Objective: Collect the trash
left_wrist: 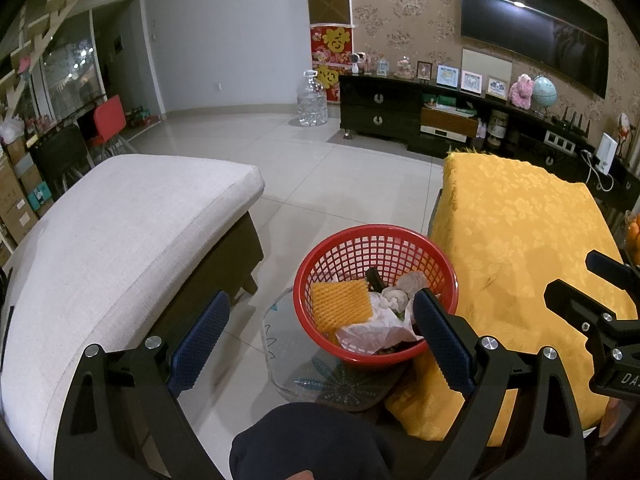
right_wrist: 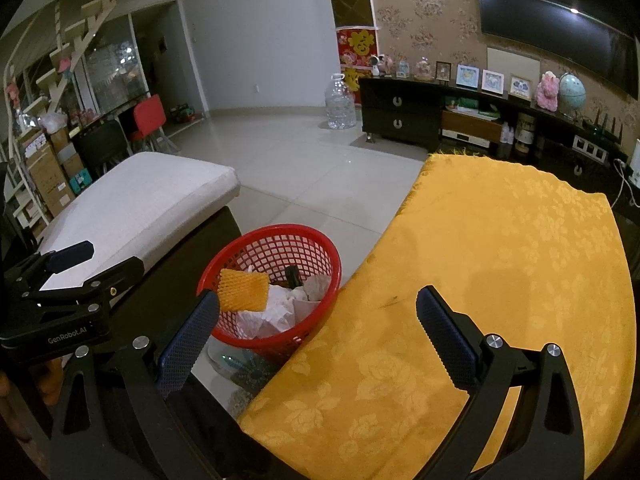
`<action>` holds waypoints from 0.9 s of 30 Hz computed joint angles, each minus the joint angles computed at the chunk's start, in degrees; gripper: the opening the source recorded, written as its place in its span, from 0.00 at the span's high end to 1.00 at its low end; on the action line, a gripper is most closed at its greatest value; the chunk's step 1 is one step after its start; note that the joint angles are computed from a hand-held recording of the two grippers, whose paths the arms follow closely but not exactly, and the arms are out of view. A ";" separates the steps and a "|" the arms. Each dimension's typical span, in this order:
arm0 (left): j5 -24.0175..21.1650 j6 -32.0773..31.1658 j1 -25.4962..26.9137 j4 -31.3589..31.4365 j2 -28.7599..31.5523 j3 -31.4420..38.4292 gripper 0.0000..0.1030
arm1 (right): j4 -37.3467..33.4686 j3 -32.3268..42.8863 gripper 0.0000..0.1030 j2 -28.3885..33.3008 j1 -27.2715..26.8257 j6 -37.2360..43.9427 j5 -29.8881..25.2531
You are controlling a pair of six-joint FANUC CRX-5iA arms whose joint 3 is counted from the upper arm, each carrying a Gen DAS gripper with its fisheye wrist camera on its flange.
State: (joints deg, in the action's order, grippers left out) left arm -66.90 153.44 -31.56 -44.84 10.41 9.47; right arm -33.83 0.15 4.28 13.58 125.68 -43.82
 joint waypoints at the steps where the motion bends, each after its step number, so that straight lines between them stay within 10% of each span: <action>1: -0.08 0.00 -0.14 -0.21 0.04 0.03 0.13 | 0.14 0.26 0.07 0.17 0.11 -0.22 -0.06; 27: 0.06 0.14 -0.48 -0.03 -0.10 -0.46 0.13 | -0.18 -0.52 0.07 -0.25 -0.68 0.55 -0.79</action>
